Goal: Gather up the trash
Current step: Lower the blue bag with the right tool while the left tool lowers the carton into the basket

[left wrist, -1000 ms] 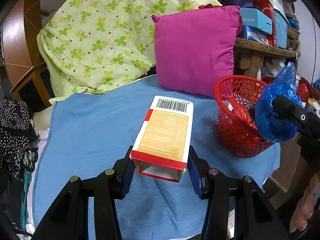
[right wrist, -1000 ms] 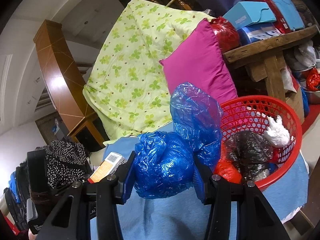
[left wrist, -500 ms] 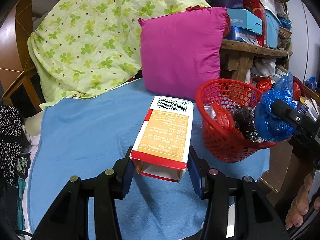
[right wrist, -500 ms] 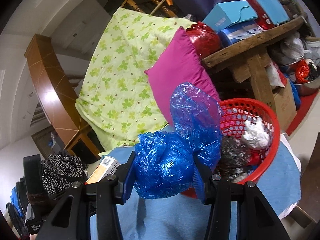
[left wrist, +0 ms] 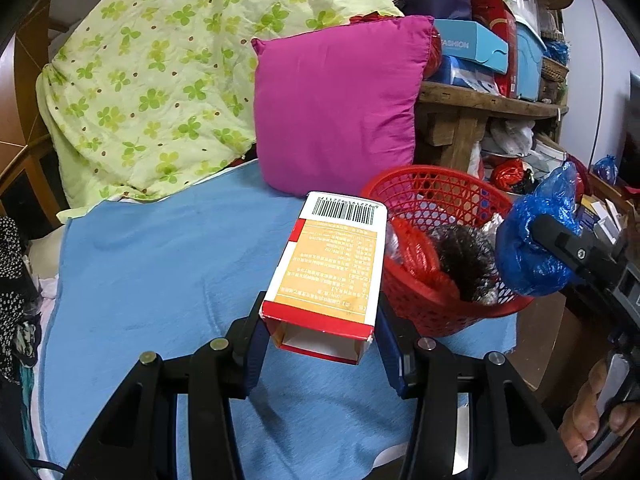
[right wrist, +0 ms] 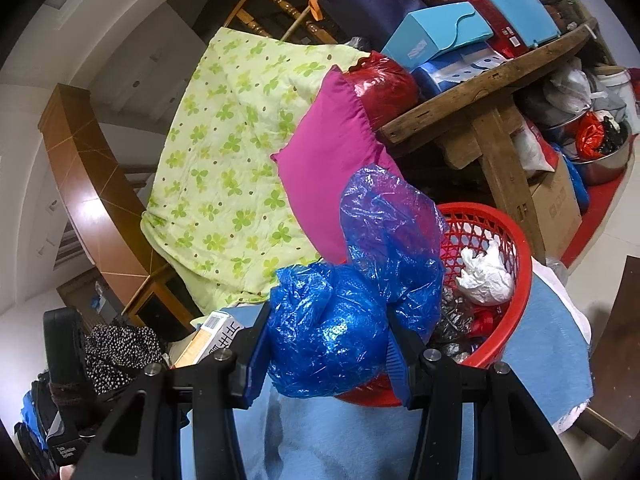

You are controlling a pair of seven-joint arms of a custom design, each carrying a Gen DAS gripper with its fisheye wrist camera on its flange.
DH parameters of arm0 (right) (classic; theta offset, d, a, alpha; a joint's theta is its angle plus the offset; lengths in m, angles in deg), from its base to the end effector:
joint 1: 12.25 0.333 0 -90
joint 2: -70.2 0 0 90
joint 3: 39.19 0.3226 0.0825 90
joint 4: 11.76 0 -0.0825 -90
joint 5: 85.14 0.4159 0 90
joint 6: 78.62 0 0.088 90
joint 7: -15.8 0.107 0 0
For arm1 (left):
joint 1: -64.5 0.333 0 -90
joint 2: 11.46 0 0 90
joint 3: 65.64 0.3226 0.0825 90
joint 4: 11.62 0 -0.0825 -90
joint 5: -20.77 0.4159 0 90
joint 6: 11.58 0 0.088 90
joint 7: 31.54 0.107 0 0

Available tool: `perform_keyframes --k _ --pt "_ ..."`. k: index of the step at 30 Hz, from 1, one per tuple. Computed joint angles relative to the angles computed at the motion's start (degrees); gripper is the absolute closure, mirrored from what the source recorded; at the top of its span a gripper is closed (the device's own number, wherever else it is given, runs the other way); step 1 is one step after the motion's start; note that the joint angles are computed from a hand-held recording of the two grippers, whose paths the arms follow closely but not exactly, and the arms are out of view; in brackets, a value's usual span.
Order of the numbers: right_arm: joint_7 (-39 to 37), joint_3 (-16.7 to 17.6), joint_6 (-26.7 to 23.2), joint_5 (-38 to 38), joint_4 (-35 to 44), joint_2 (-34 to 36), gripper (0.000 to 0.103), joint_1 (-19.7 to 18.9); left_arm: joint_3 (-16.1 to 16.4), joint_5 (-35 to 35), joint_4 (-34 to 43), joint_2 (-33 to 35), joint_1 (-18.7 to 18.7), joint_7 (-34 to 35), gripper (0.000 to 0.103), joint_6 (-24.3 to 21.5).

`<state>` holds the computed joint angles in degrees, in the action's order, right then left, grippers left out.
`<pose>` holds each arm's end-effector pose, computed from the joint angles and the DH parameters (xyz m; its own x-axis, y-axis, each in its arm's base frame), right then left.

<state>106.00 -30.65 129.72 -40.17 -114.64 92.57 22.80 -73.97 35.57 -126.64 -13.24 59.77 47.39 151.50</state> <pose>0.5655 0.3920 0.4684 0.1607 -0.7677 -0.6204 -0.4310 0.5109 -0.7438 0.6056 -0.1554 0.5661 -0.2030 -0.9747 -0.0937 -0.6107 0.2008 -0.7660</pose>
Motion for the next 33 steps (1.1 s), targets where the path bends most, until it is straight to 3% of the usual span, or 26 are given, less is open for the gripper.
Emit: perform_keyframes --k 4,9,18,20,23,33 --pt "-2.66 -1.47 0.31 3.07 2.50 1.16 0.050 1.14 -0.19 -3.12 1.67 1.15 -0.40 2.97 0.052 -0.24" --pt "0.37 -0.03 1.05 1.68 3.73 2.21 0.050 -1.26 -0.74 -10.20 3.68 2.68 -0.78 9.15 0.052 0.08" --pt "24.41 6.54 0.35 -16.61 3.25 4.82 0.050 -12.43 -3.13 -25.73 8.57 6.51 -0.42 22.51 0.052 -1.51" --pt "30.28 8.05 0.46 -20.95 3.49 5.84 0.050 -15.07 -3.64 -27.12 10.05 7.68 -0.33 23.87 0.052 -1.90" --pt "34.25 6.87 -0.29 -22.79 4.84 6.98 0.049 -15.42 -4.51 -28.28 12.25 9.48 -0.23 25.09 0.052 -2.40" --pt "37.03 4.60 -3.97 -25.18 10.67 10.54 0.048 -15.01 -6.12 -25.47 20.21 16.33 -0.86 21.36 0.052 -6.74"
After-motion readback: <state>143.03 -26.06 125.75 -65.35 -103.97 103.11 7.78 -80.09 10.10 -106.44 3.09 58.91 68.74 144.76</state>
